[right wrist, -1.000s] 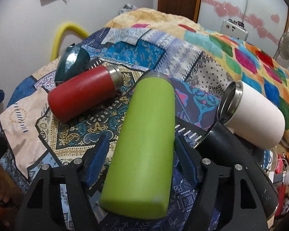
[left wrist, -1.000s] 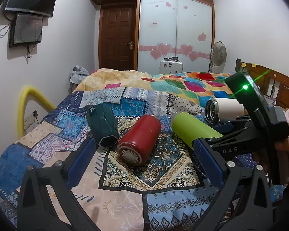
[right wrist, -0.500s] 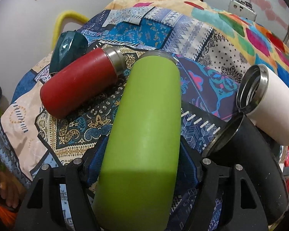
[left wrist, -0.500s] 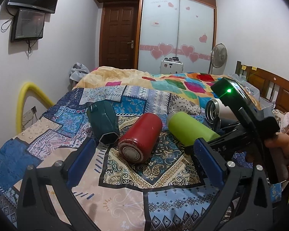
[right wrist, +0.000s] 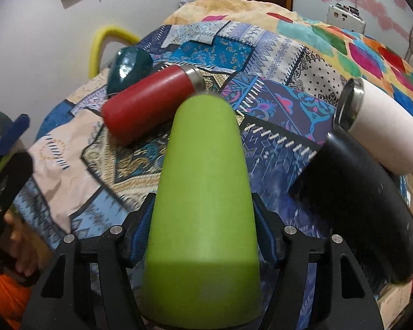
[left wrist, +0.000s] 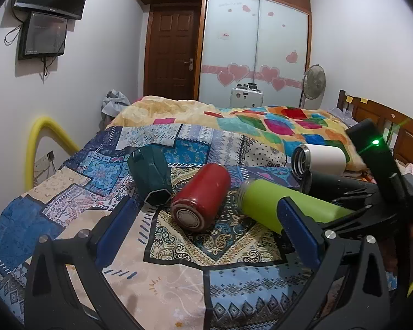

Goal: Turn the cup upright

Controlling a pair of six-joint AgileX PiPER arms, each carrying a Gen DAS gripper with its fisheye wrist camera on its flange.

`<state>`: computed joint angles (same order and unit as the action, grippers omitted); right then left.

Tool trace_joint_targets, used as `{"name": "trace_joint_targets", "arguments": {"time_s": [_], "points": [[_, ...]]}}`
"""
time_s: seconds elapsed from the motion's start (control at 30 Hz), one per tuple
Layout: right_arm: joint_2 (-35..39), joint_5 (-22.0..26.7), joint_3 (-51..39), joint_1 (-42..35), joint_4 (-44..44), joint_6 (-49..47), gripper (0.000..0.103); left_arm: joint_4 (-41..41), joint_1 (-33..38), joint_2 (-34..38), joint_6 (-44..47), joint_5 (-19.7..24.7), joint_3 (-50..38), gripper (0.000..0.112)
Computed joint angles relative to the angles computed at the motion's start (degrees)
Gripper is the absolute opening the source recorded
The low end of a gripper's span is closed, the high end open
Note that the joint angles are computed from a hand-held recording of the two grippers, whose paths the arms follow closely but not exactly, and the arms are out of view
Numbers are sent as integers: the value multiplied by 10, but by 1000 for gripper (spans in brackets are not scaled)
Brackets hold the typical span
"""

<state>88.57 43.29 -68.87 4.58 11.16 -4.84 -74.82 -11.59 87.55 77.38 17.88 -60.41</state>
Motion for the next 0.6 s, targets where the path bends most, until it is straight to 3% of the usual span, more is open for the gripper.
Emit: {"name": "trace_joint_targets", "arguments": {"time_s": [0.33, 0.5, 0.6], "points": [[-68, -30, 80, 21, 8, -10, 62, 59, -21, -35, -50, -3, 16, 103], [-94, -62, 121, 36, -2, -7, 62, 139, -30, -32, -143, 24, 2, 103], [-97, -83, 139, 46, -22, 4, 62, 229, -51, -29, -238, 14, -8, 103]]}}
